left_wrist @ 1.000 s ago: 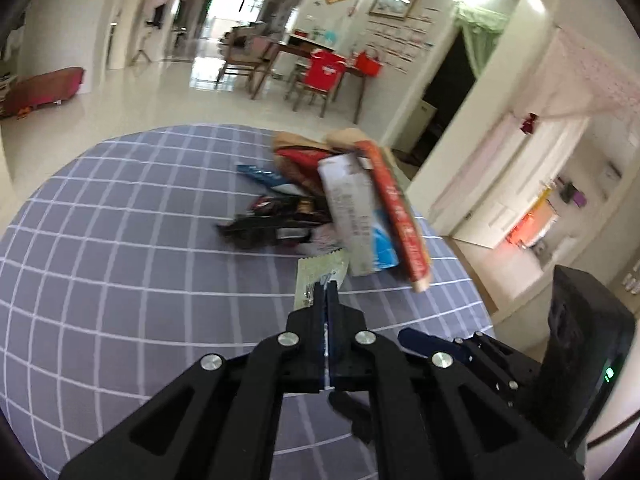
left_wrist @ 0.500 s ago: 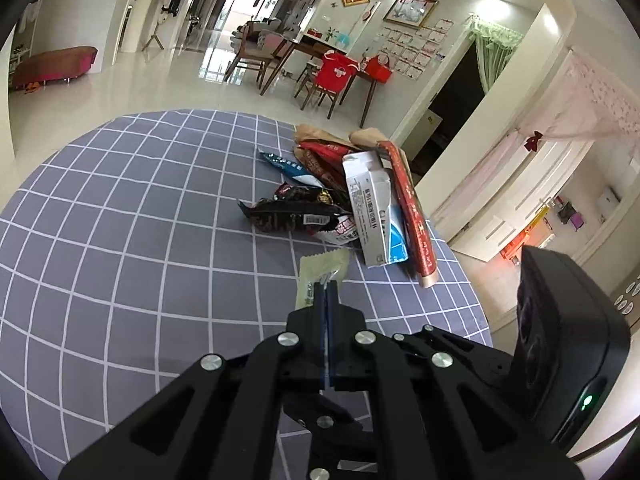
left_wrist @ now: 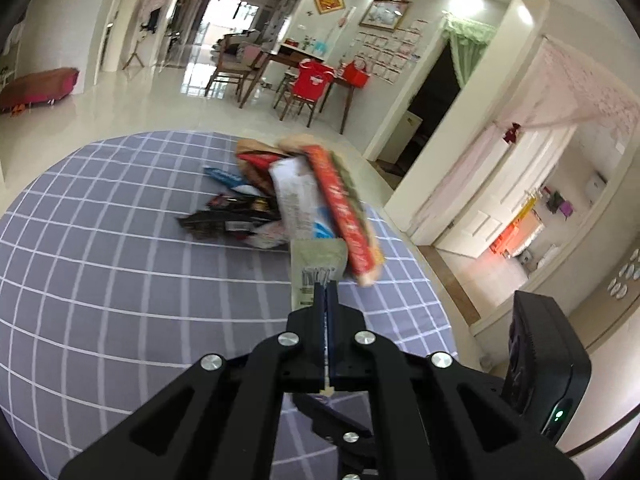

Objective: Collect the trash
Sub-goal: 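Carry the tag and strip to the bucket and open both tools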

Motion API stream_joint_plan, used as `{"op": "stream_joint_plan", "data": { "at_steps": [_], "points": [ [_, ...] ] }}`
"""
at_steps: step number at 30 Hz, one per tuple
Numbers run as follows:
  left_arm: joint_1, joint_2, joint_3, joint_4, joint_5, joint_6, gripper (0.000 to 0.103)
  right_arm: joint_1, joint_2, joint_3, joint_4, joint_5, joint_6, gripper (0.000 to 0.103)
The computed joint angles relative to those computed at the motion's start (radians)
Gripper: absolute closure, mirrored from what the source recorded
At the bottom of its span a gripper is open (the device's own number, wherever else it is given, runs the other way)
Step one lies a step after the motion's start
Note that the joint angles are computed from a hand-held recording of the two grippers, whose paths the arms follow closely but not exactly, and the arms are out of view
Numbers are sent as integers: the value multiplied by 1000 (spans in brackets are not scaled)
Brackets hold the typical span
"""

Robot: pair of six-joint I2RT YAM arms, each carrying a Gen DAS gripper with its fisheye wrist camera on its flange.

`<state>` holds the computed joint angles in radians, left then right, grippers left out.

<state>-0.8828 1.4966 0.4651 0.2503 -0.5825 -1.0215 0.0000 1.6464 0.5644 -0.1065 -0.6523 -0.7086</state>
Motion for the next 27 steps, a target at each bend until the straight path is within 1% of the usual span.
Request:
{"op": "stream_joint_plan", "data": {
  "at_steps": [6, 9, 11, 13, 16, 18, 21, 22, 23, 24, 25, 27],
  "points": [
    [-83, 191, 207, -52, 2, 11, 102, -272, 41, 81, -148, -90, -170, 50],
    [-114, 314, 344, -71, 29, 45, 102, -448, 113, 182, -264, -136, -284, 50],
    [-137, 413, 474, -105, 49, 75, 102, -545, 160, 250, -331, -156, -346, 50],
    [-152, 502, 594, -141, 71, 108, 102, -655, 240, 358, -408, -174, -402, 50],
    [-179, 679, 856, -236, 113, 171, 102, -785, 354, 514, -497, -191, -440, 49],
    [-188, 775, 998, -283, 140, 200, 102, -851, 449, 635, -536, -188, -434, 49],
    [-189, 927, 1226, -364, 191, 234, 102, -895, 559, 756, -549, -177, -391, 46],
    [-186, 972, 1293, -391, 207, 241, 102, -908, 606, 807, -553, -184, -367, 44],
    [-183, 1031, 1385, -434, 222, 250, 102, -916, 653, 860, -570, -194, -349, 31],
    [-180, 1075, 1454, -470, 232, 255, 102, -919, 697, 906, -578, -195, -326, 26],
    [-176, 1136, 1549, -518, 251, 260, 102, -916, 751, 965, -568, -175, -277, 26],
    [-174, 1219, 1685, -594, 271, 259, 102, -922, 817, 1034, -558, -148, -231, 26]
  ]
}}
